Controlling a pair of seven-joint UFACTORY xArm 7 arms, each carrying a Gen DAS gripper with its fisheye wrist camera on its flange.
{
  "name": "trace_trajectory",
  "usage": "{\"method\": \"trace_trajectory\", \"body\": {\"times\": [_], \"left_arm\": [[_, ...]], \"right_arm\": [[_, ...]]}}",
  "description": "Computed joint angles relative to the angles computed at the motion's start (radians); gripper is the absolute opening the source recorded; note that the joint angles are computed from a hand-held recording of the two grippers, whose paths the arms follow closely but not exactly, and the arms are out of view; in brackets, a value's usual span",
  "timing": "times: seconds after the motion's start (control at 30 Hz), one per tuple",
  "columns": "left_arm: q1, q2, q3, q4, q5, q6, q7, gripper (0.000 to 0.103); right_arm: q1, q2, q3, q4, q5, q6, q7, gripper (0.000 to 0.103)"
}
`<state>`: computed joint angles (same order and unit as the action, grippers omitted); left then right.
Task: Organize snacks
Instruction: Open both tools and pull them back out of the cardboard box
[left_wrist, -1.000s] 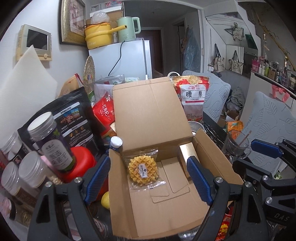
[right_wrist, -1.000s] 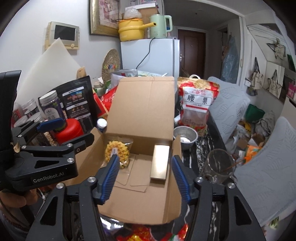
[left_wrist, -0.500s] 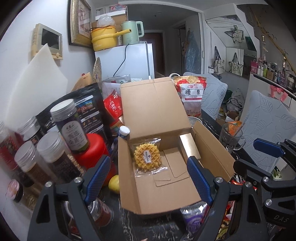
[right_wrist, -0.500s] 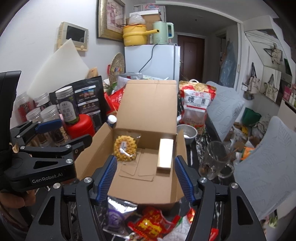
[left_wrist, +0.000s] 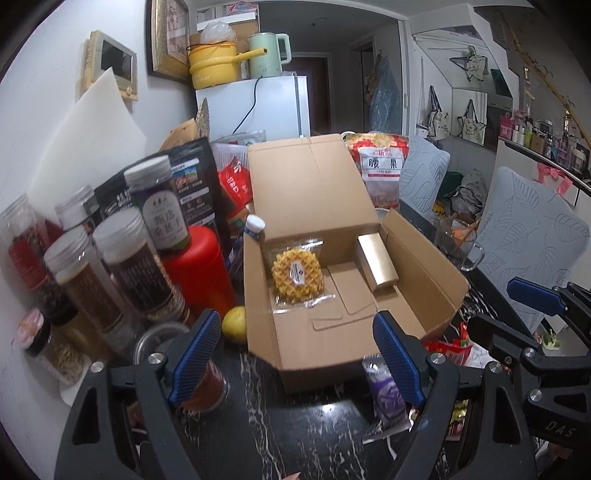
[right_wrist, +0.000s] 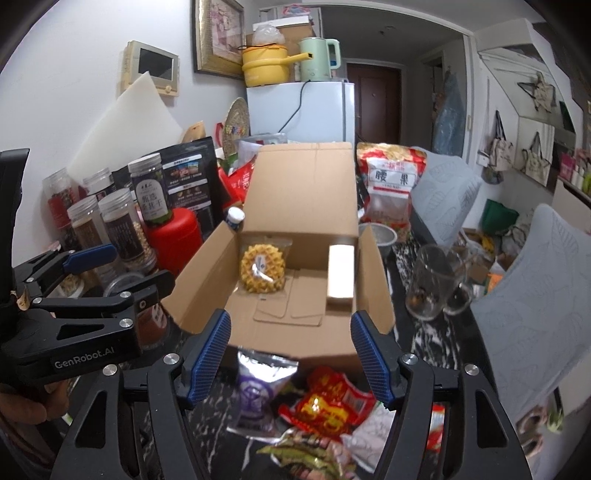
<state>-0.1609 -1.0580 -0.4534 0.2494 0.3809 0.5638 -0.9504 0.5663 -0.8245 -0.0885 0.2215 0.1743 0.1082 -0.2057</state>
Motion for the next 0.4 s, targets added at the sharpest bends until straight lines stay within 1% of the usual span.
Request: {"method": "trace_trajectory", "body": {"times": [0.27, 0.4], "left_arm": [[-0.051, -0.059, -0.004, -0.047, -0.020, 0.040, -0.025, 0.085], [-0.077, -0.083, -0.006, -0.063, -0.027, 0.060, -0.040, 0.085]], "right_arm": [[-0.037, -0.090, 0.050, -0.068, -0.009, 0.032, 0.058, 0.068], [-0.042, -0.121, 0.057, -0.092, -0.015, 0.044, 0.085, 0.068]]}}
